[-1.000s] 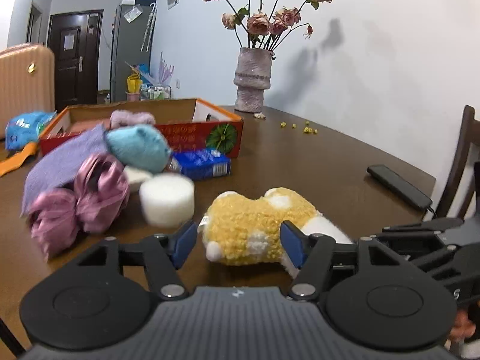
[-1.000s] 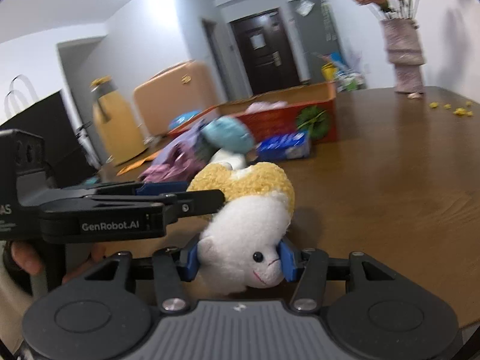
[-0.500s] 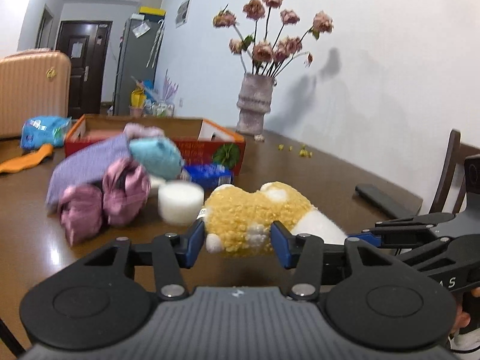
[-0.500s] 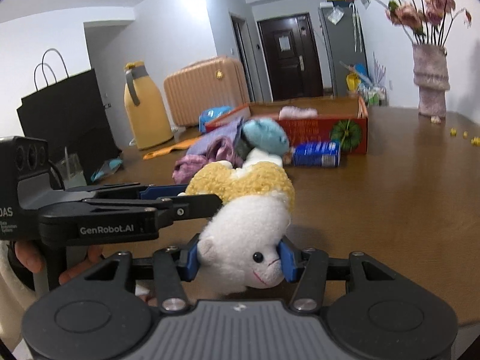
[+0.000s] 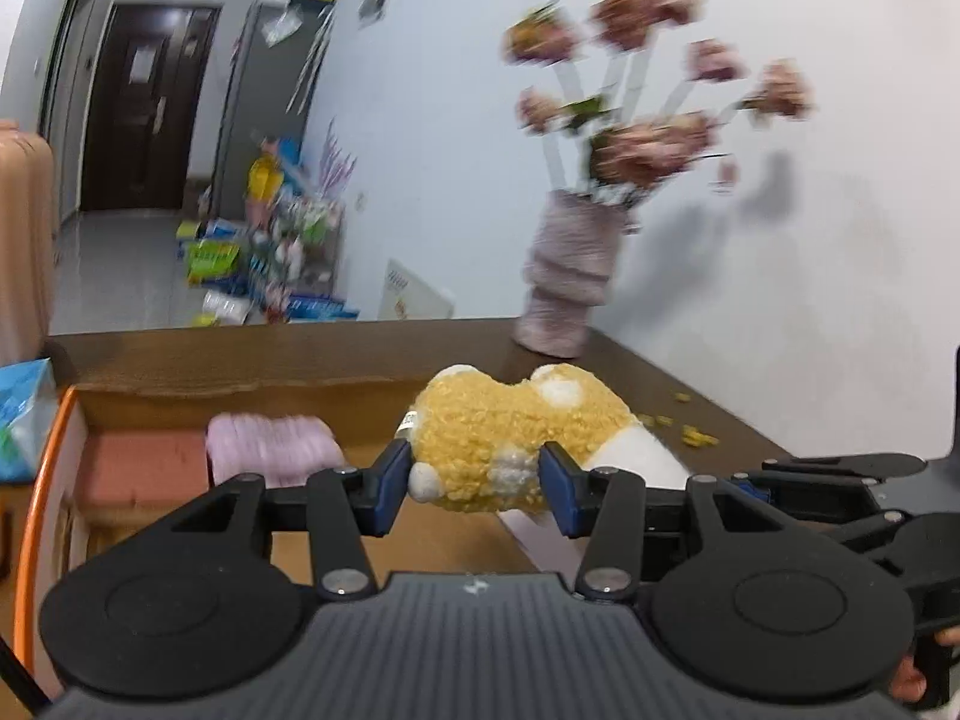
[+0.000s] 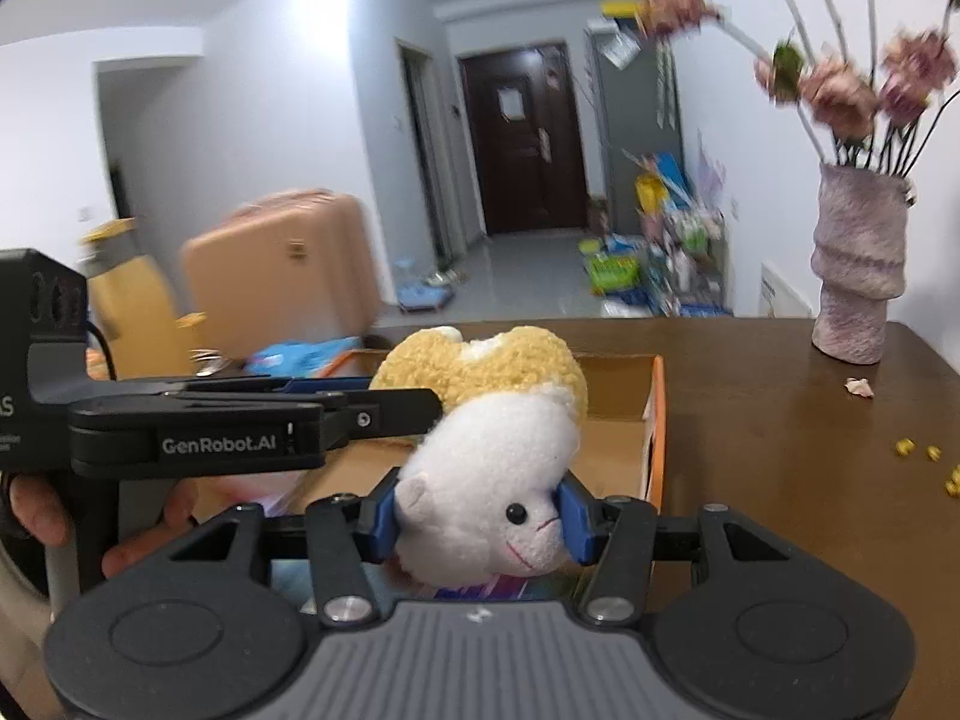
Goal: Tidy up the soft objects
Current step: 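Lower the sheep plush into the box beside the towel and release, then move both grippers back over the remaining items on the table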
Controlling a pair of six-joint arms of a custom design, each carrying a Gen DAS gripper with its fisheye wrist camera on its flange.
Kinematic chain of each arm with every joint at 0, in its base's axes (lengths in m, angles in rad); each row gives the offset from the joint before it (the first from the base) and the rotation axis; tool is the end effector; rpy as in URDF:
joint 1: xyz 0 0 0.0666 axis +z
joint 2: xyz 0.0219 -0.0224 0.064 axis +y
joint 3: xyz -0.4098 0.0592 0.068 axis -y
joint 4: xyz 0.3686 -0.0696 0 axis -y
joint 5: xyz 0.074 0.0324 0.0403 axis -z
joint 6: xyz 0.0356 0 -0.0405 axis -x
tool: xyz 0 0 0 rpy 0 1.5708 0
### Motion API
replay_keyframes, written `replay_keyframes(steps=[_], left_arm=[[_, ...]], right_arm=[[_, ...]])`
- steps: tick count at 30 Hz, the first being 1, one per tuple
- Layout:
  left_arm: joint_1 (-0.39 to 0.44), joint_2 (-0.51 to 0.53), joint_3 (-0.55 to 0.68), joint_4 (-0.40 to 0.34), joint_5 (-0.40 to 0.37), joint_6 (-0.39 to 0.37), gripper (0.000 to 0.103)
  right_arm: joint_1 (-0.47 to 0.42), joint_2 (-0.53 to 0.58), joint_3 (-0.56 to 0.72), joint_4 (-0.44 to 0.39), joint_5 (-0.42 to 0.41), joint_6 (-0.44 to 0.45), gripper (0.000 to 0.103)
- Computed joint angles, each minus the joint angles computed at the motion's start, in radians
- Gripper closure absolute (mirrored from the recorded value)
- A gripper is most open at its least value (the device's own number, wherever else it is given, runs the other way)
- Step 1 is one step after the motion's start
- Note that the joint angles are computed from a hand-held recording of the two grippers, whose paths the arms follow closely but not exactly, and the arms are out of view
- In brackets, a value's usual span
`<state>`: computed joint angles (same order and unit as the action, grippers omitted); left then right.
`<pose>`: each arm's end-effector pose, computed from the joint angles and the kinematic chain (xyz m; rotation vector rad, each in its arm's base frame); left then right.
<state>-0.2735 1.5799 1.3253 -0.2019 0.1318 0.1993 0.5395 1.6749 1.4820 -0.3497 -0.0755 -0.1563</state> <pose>0.5266 -0.1530 0.3986 0.1601 2.0438 -0.4303 0.5029 0.3038 0.4037 -0.4546 2.1026 0.4904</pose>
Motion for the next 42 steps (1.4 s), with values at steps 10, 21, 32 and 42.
replay_keyframes(steps=[10,21,32,42], left_arm=[[0.055,0.337,0.419,-0.282,-0.069,0.009,0.057],[0.065,0.247,0.344,-0.268,-0.102,0.015,0.053],[0.053,-0.128,0.062,-0.295,-0.247,-0.028,0.025],[-0.092,-0.625,-0.440,-0.159,-0.471,-0.003,0.011]], right_arm=[[-0.042,0.452,0.651,-0.406,0.082,-0.011,0.051],[0.001,0.464,0.692,-0.504,0.230,0.086,0.042],[-0.005,0.153,0.386,-0.380,0.212,0.100,0.032],[0.100,-0.258,-0.217,0.036,0.251,0.077,0.021]])
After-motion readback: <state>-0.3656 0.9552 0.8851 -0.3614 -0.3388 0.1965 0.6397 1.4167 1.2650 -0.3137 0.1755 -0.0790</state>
